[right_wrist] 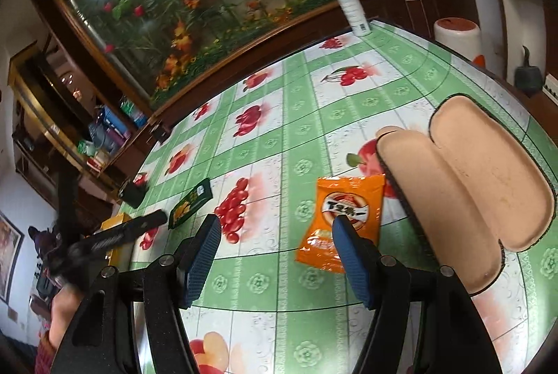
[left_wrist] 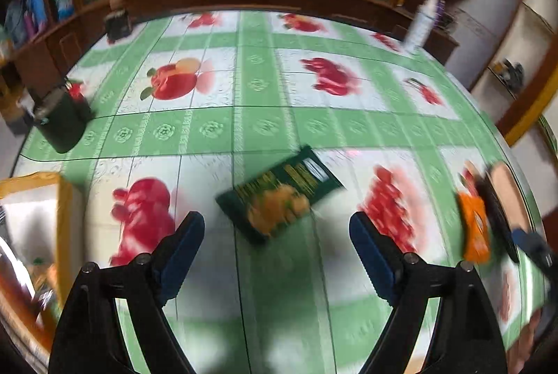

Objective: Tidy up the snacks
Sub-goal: 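Grasp the orange snack bag with right gripper while left gripper grasps the dark green cracker bag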

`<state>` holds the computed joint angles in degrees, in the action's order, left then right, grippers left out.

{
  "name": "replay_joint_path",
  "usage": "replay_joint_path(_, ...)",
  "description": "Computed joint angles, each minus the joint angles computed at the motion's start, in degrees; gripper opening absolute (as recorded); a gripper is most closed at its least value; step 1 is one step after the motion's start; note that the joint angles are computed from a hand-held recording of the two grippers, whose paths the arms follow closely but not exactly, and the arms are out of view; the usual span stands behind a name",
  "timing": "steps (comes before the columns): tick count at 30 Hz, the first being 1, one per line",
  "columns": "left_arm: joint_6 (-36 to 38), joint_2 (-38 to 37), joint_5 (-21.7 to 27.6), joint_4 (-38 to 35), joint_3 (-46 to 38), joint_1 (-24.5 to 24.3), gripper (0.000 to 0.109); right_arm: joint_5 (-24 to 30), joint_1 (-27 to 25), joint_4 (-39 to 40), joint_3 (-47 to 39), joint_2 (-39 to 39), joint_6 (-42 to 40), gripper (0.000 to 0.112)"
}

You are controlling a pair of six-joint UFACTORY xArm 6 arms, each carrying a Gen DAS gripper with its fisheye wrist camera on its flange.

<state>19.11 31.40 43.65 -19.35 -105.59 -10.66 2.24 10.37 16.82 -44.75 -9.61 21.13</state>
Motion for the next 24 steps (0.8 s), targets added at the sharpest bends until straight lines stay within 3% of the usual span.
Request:
replay_joint_path(4,-1.7,4.9,0.5,-0.8,-6.5,-0.1,0.084,0.0,-0.8,-3.0,0.2,0.0,3.1,0.07)
replay_joint_path(9,-3.4,10.9,4.0,2.7,-15.1,-1.1,0.084,0.8,-0.8,0.0,0.0,0.1,1.6,0.07)
replay_joint_path(12,-2.4,12.0,5.4,2.1,-16.2,-1.4,0.084,0.8,-1.6,-1.6,0.4,-0.1,3.9,0.07)
replay_joint_path(15,0.1,9.0,1.7,1.9,-10.4,-2.2,0.084,0.8,-2.0,-2.3,0.6,-0.3,5.1,0.07)
replay_joint_path(20,-1.1,2.1,-6.9,8.2,2.0,-4.0,0.047,0.9,-2.6,-3.8,0.6,-0.2,6.6,0.07)
replay_joint_path(24,-3.5,-4.4,-10.6,9.4,11.9,-4.6,0.045,2.4,-3.1,-9.3,0.0,0.4,11.1,0.07)
